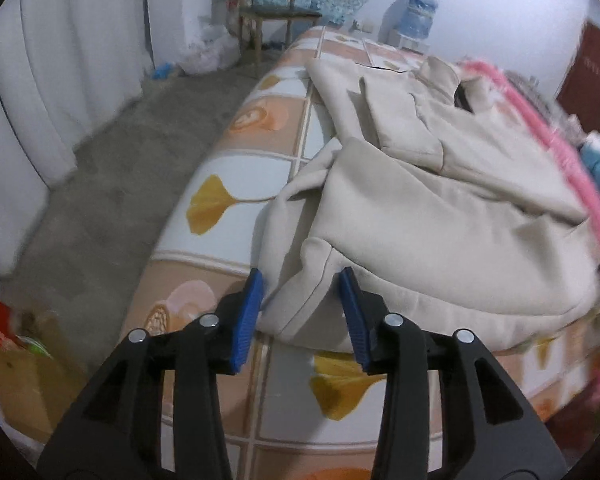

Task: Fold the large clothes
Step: 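Lift the hem with both tools and fold it toward the collar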

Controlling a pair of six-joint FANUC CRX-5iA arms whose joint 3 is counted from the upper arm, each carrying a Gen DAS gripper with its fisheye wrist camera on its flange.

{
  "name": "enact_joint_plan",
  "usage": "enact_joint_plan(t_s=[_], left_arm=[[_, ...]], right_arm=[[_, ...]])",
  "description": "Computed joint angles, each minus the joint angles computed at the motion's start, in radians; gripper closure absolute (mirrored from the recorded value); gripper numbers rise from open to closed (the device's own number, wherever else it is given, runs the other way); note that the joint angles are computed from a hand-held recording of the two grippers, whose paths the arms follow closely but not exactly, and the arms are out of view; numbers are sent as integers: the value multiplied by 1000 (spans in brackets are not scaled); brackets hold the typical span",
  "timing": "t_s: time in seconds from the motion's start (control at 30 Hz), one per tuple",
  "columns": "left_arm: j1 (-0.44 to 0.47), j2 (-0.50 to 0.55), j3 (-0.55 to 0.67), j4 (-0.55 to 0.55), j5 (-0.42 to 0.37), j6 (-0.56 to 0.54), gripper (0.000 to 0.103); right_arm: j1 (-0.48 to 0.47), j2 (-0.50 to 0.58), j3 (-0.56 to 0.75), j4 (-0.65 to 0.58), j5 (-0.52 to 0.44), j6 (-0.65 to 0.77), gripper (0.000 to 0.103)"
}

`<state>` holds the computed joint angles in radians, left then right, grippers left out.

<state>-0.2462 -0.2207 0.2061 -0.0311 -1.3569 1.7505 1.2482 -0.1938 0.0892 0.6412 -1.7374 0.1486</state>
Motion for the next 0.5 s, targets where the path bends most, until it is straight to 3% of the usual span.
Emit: enact_joint_plan(t_s=[0.07, 0.13, 0.3, 0.5], left_arm=[[-61, 19, 37, -95, -8, 25, 86], [-100, 30, 66, -151, -8, 31, 95], [-105, -9, 105, -141, 3, -2, 97], [11, -72, 66, 15, -108, -63, 97]], right_arm=[[-13, 22, 17, -2, 0, 39, 75], [-21, 41, 41, -10, -2, 67, 86], [56, 37, 89, 77, -29, 48, 88], [203, -18, 86, 52, -92, -102, 87]])
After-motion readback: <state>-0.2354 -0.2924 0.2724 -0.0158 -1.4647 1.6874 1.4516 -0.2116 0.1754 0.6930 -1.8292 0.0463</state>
